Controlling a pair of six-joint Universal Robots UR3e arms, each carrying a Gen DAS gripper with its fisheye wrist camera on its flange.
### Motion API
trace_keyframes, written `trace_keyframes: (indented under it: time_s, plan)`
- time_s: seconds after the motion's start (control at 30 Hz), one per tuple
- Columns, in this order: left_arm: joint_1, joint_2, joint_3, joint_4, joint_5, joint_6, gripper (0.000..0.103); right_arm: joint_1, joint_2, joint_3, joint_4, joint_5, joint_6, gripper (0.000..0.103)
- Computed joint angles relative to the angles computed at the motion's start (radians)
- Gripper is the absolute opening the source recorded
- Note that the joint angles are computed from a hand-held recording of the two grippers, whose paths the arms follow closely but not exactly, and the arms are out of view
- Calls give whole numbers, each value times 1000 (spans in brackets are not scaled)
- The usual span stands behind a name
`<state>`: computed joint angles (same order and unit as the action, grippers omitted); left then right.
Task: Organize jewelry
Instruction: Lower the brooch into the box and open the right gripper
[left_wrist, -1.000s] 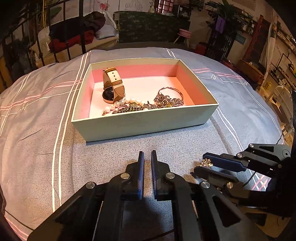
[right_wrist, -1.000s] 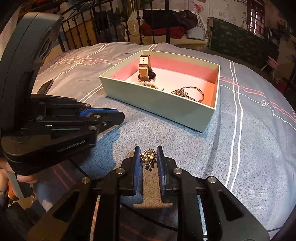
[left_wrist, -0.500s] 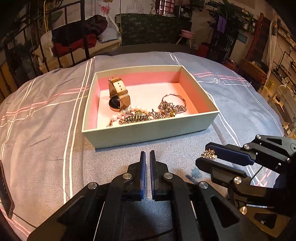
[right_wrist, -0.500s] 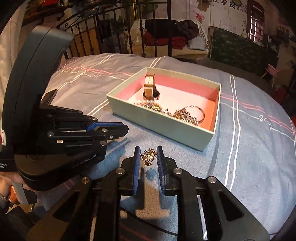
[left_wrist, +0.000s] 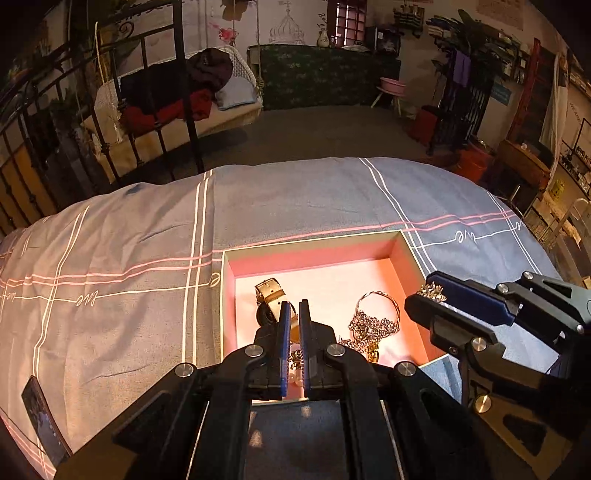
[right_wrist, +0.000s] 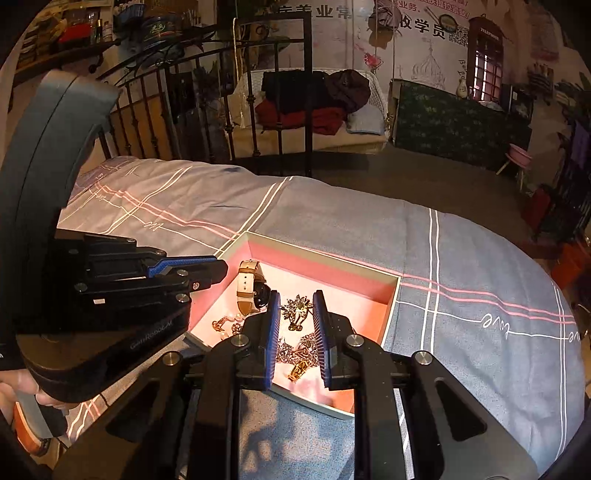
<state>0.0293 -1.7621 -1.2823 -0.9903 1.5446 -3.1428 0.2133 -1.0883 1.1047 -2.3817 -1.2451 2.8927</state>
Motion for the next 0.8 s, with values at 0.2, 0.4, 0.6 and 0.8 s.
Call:
trace_keyframes:
  time_s: [0.2, 0.4, 0.6, 0.8]
  plan:
    - [29, -72, 70, -14, -52, 4, 5, 32, 115, -142, 75, -40, -8, 19]
    - [31, -119, 96, -18, -58, 8, 5, 39, 188, -238, 139, -45, -17, 19]
    - [33, -121, 76, -9, -64, -2, 5, 37, 207, -257, 157, -45, -7, 19]
    - [35, -118, 67, -3, -59, 1, 5, 42, 231, -294, 180, -66, 9, 19]
